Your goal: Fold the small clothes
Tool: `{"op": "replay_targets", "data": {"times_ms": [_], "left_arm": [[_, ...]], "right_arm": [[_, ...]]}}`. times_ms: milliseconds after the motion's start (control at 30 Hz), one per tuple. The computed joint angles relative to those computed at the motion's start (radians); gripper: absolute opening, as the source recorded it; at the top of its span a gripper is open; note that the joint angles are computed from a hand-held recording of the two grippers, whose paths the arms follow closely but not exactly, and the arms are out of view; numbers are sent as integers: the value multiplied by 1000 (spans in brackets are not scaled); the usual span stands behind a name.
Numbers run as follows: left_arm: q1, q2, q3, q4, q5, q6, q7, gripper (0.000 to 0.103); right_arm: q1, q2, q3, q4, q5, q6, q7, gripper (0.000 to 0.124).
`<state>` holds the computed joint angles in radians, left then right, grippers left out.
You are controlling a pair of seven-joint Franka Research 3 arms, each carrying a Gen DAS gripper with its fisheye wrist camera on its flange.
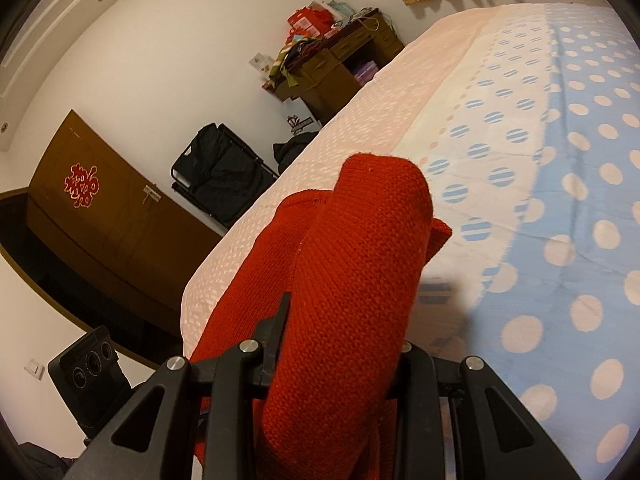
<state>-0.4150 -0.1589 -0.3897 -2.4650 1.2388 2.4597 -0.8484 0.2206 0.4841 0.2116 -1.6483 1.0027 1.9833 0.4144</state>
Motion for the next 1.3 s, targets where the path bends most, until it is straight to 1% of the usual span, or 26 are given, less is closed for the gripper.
{"op": "replay_targets", "data": {"times_ms": [233, 333, 467, 500, 633, 767, 967, 1067, 1200, 1300], "left_arm": [[-24, 5, -18, -14, -25, -38, -63, 38], [-34, 12, -18, -19, -45, -51, -56, 38], [-31, 23, -7, -33, -41, -21, -79, 38], [-32, 28, -8, -34, -41, -23, -81, 38], [-48, 55, -14, -15, -50, -72, -60, 38], [-67, 79, -12, 5, -60, -120, -38, 41], [-77, 74, -6, -8, -56, -125, -59, 44], [-87, 87, -12, 3, -64, -146, -57, 45], [-99, 65, -15, -5, -81, -155, -59, 48], [-106, 44, -27, -12, -81, -184, -71, 48]], "right_arm": [[33, 22, 7, 12, -49, 0, 16, 30], [47, 41, 10, 27, -77, 1, 27, 30], [65, 73, 8, 53, -131, 2, 42, 30], [66, 82, 8, 60, -142, 0, 48, 30], [61, 122, 7, 93, -165, -3, 82, 30], [63, 134, 7, 88, -186, 30, 105, 33], [56, 129, 16, 66, -183, 65, 123, 34], [70, 115, 13, 43, -200, 107, 136, 37], [60, 79, 17, -1, -186, 147, 124, 39], [37, 9, 27, -84, -122, 217, 50, 40]]}}
